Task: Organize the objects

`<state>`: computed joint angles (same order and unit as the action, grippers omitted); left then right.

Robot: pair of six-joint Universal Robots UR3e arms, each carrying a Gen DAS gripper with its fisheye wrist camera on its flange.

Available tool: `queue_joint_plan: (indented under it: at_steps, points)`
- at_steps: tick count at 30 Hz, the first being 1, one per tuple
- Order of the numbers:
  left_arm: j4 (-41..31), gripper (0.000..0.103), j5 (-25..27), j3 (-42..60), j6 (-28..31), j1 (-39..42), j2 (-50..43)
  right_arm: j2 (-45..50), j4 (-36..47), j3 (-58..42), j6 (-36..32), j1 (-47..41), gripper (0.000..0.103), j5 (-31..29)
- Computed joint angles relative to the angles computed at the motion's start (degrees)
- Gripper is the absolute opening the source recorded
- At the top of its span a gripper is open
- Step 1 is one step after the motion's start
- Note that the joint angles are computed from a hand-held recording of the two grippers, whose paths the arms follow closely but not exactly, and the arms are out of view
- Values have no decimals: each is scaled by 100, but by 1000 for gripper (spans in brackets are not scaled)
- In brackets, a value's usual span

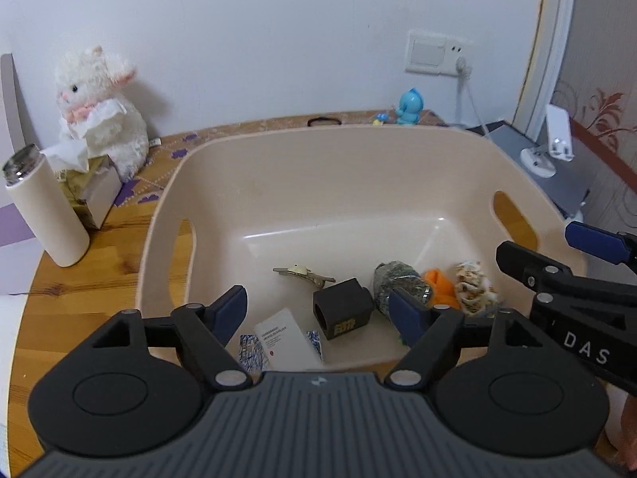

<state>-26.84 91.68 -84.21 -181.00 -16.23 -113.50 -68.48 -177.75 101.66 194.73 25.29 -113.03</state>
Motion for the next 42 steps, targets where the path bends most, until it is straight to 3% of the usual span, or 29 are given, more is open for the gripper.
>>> queue_joint_plan:
  at_steps: [5, 11, 20, 25, 29, 33, 42]
  points:
    - [386, 83, 100, -843, 184, -22, 767, -607, 200, 441, -30, 109, 90, -15]
    - [336, 83, -158, -1750, 130, 90, 1798, -1234, 391, 964, 51, 408, 92, -247]
    - [804, 88, 150, -3161, 112, -163, 3112, -1697, 418, 1555, 312, 1047, 94, -774]
    - [751, 90, 305, -3900, 56, -297, 3801, -1855, 358, 1900, 593, 1425, 94, -964]
    - [436, 90, 14, -4513, -61, -140, 4492, -1983, 396, 2144, 857, 1773, 96, -1089]
    - [325, 90, 257, -4964, -145, -261, 4959, -2184, 437, 2475, 1359, 1954, 96, -999]
    - [-406, 90, 74, -5439, -184, -128, 6059, -2536, 1016, 2712, 2005, 2513, 96, -1427]
